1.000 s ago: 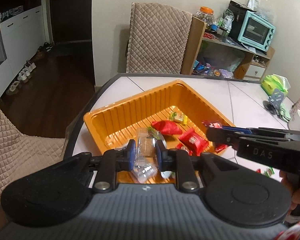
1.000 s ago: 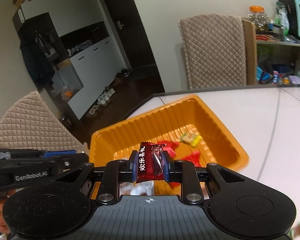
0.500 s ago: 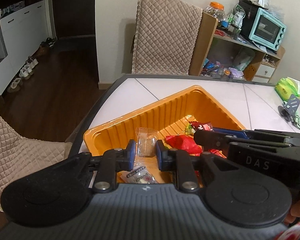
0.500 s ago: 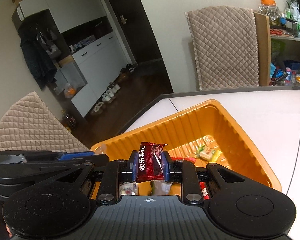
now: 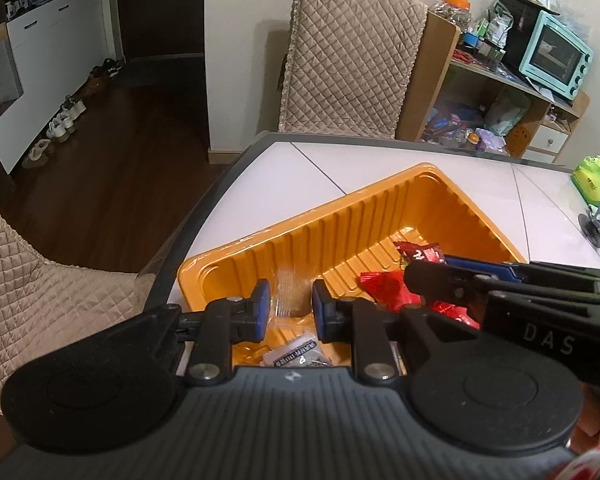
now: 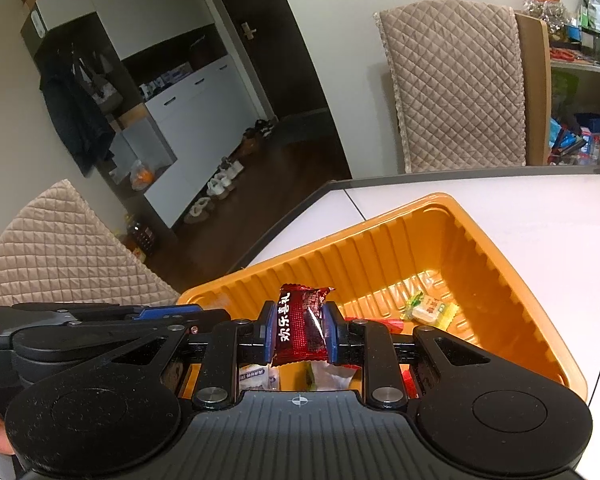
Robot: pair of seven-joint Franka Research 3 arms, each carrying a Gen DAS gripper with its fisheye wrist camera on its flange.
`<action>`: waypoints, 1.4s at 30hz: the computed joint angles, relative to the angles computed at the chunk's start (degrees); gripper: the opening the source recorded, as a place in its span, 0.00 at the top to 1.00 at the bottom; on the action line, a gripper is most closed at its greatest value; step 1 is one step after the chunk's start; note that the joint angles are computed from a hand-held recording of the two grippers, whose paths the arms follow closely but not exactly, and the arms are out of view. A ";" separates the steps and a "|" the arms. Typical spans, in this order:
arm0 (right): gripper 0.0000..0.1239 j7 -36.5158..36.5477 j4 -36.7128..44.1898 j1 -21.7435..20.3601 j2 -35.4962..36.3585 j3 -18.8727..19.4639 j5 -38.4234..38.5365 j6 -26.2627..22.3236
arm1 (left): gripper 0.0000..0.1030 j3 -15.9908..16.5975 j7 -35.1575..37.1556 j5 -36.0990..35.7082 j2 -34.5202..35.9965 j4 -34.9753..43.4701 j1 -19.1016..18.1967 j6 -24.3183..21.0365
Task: Organize snacks
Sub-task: 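Carry the cookie packet and dark red candy over the orange tray, then open the right tool while the left tool opens, dropping both items into the tray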
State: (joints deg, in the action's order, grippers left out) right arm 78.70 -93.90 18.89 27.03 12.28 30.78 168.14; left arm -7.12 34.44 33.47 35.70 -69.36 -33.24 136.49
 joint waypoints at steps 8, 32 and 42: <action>0.80 -0.79 0.45 -0.24 0.31 0.45 0.56 -0.52 | 0.81 0.04 -0.72 0.18 -0.92 -1.51 0.47 0.87; 0.78 -4.62 5.13 -1.05 3.15 2.85 4.54 -1.49 | 0.81 -0.57 -3.26 0.70 -3.75 -4.99 1.23 1.42; 0.63 -5.81 2.92 -1.43 1.01 3.09 7.14 -0.44 | 0.81 -1.42 -4.02 0.64 -5.98 -8.02 1.51 2.04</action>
